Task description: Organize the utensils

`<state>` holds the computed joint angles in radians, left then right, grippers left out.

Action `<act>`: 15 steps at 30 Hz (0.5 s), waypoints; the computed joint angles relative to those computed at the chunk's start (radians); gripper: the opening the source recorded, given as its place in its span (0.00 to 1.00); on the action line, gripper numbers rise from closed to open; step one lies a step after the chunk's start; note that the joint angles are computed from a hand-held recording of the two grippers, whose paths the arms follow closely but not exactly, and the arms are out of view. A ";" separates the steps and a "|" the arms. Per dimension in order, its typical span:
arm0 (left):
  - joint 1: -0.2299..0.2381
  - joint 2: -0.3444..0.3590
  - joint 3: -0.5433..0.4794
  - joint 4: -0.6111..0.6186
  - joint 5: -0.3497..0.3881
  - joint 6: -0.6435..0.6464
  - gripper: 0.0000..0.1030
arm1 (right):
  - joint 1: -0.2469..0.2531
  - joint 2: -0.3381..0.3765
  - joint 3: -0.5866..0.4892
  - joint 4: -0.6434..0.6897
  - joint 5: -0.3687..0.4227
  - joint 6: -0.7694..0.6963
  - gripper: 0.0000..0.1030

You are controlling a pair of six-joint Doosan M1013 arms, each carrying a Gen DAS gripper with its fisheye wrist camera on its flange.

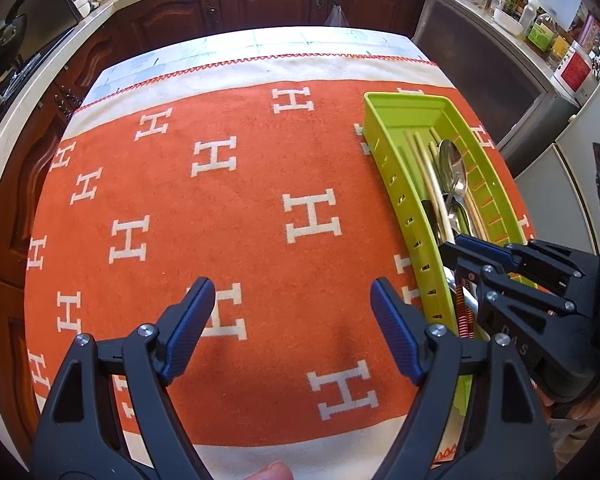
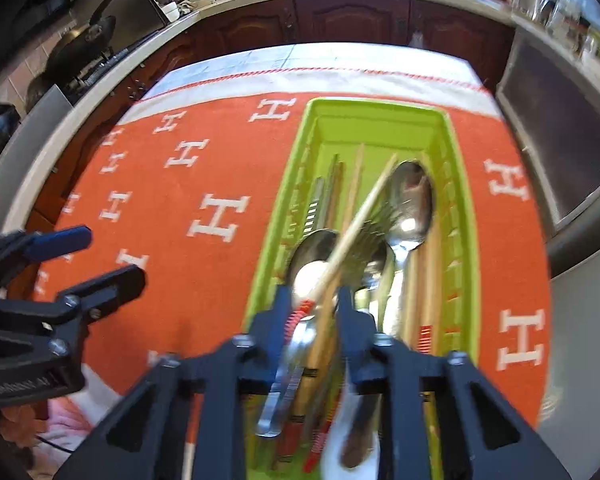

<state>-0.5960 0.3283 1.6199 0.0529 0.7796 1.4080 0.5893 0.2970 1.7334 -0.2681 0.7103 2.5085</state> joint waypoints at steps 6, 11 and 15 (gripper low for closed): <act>0.005 -0.009 0.008 0.002 -0.009 -0.005 0.76 | -0.024 -0.006 0.012 0.090 -0.033 0.014 0.06; 0.016 -0.014 0.014 -0.001 -0.010 -0.013 0.76 | -0.027 -0.017 0.021 0.056 -0.013 0.084 0.06; 0.027 -0.020 0.021 -0.004 -0.015 -0.018 0.76 | -0.025 -0.036 0.029 0.029 0.011 0.124 0.06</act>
<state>-0.5693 0.3082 1.6414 0.0491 0.7647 1.3897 0.5638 0.2612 1.7628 -0.2386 0.7215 2.6321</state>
